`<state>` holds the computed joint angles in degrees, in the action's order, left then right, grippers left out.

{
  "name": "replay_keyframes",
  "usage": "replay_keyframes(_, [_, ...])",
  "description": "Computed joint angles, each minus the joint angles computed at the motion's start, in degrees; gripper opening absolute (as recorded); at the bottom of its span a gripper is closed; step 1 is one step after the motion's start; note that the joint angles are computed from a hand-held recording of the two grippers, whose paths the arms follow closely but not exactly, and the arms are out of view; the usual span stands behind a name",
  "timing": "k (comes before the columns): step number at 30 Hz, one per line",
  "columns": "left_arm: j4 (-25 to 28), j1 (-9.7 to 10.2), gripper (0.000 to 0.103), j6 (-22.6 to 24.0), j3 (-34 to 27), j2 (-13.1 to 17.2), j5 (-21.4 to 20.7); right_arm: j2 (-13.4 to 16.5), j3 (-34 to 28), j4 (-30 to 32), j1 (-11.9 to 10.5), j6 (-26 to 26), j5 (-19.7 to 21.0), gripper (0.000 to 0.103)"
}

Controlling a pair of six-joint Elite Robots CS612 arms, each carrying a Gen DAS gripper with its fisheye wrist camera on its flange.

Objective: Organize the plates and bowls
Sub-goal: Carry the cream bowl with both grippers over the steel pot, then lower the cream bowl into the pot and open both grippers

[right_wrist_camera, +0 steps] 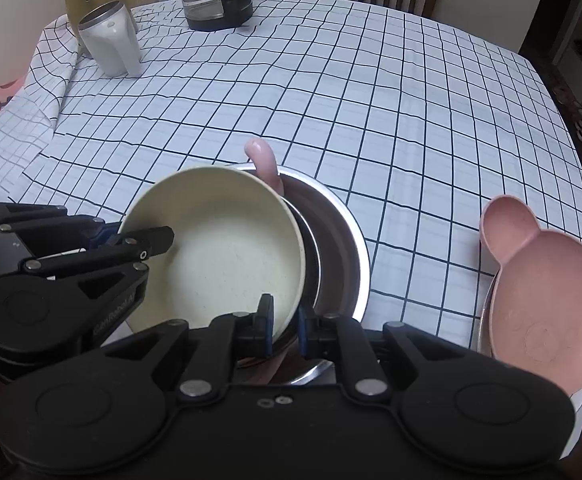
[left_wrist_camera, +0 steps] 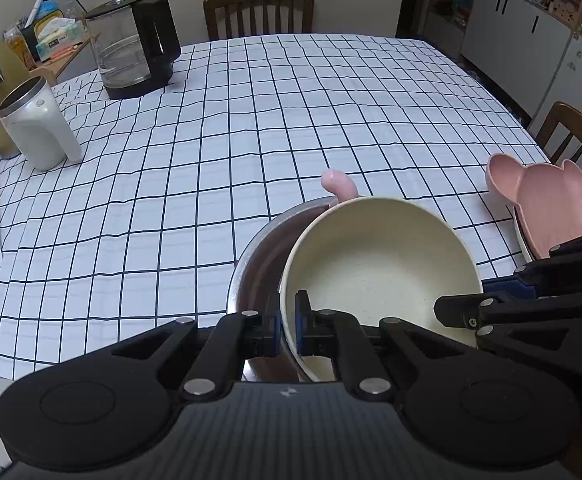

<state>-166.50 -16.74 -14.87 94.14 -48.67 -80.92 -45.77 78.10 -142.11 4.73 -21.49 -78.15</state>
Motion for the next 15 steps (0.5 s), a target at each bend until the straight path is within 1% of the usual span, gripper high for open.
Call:
replay_keyframes(4, [-0.26,0.55,0.007,0.22,-0.10,0.07,-1.82,-0.01,0.32,-0.95,0.12,0.74,-0.28,0.013])
replay_keyframes(7, [-0.19,0.95,0.007,0.76,-0.19,0.07,-3.35,0.04,0.23,-0.77,0.11,1.36,-0.12,0.017])
replay_keyframes(9, [0.86,1.18,0.007,0.87,-0.47,0.12,-3.92,0.08,0.12,-0.47,0.14,1.68,-0.12,0.020])
replay_keyframes(15, [0.31,1.90,0.007,1.84,-0.32,0.13,-6.15,0.00,0.33,-1.34,0.14,2.30,-0.05,0.024])
